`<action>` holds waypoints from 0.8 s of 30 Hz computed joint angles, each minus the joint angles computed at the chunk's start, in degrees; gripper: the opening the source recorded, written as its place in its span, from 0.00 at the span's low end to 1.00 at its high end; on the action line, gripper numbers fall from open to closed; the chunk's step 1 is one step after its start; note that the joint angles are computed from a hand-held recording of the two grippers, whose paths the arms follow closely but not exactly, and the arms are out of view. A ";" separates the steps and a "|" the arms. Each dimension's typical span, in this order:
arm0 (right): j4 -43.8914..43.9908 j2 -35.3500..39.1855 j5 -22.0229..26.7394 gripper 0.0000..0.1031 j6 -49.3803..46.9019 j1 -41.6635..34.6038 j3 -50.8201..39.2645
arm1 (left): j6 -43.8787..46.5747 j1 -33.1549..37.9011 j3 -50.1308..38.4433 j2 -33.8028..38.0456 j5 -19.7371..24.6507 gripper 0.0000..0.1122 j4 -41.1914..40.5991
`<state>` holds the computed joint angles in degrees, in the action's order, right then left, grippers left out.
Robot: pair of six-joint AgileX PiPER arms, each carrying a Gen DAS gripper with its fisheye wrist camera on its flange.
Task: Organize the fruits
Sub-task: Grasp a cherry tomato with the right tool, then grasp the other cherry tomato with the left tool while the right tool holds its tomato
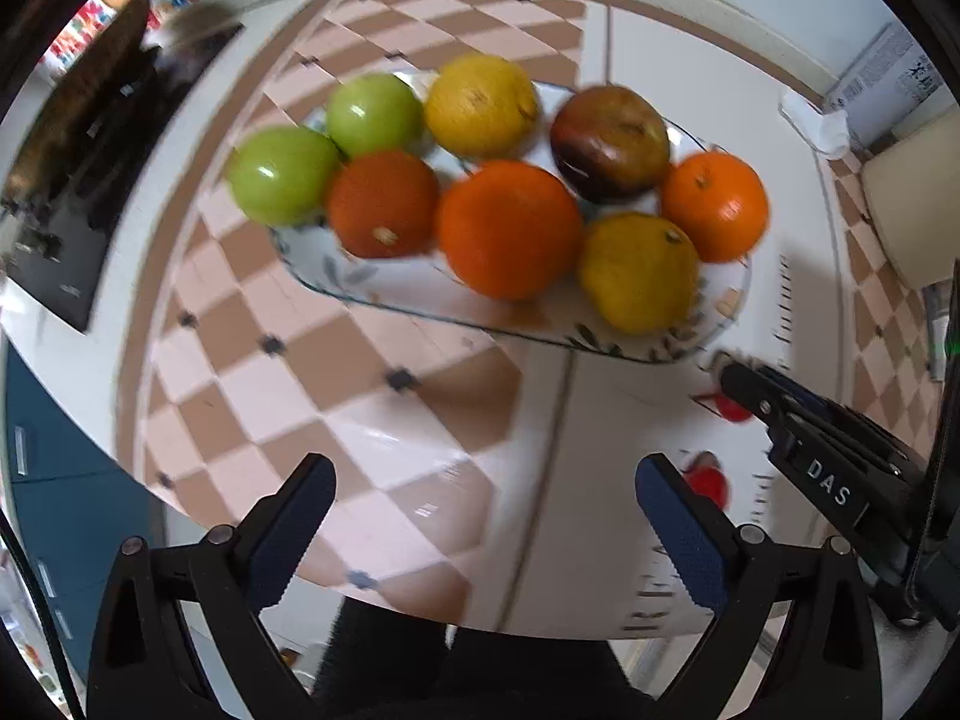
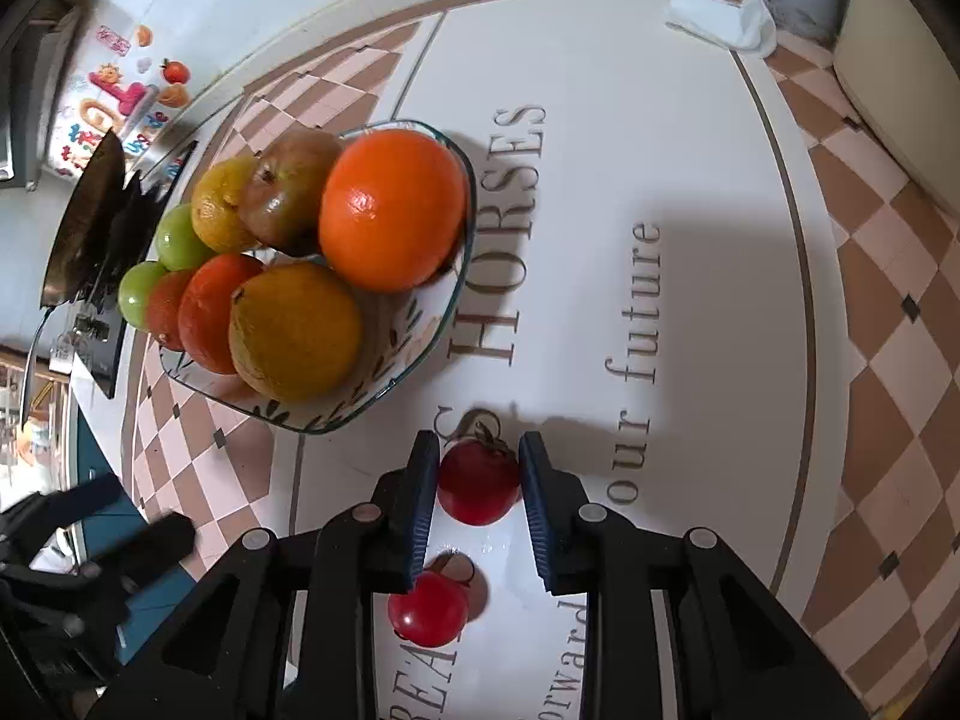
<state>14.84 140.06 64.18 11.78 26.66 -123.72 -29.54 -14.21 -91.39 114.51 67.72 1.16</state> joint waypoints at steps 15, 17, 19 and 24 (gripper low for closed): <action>0.81 -22.79 -11.44 0.29 -3.81 -9.05 35.18 | 7.83 -8.21 -7.92 8.98 -2.27 0.67 -12.01; 1.21 -23.96 -12.28 0.29 -4.00 -9.98 37.58 | 8.20 -9.37 -9.34 10.32 -1.97 0.50 -11.82; 1.59 -24.78 -13.00 0.29 -4.14 -10.53 39.23 | 8.54 -10.55 -12.12 12.56 -0.52 0.39 -10.69; 1.81 -26.12 -14.11 0.29 -3.83 -10.32 40.77 | 8.79 -12.24 -12.88 13.67 -0.69 0.24 -8.89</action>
<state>16.65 113.94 50.07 7.95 16.34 -82.96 -20.75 -26.45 -104.27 128.17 67.03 -7.72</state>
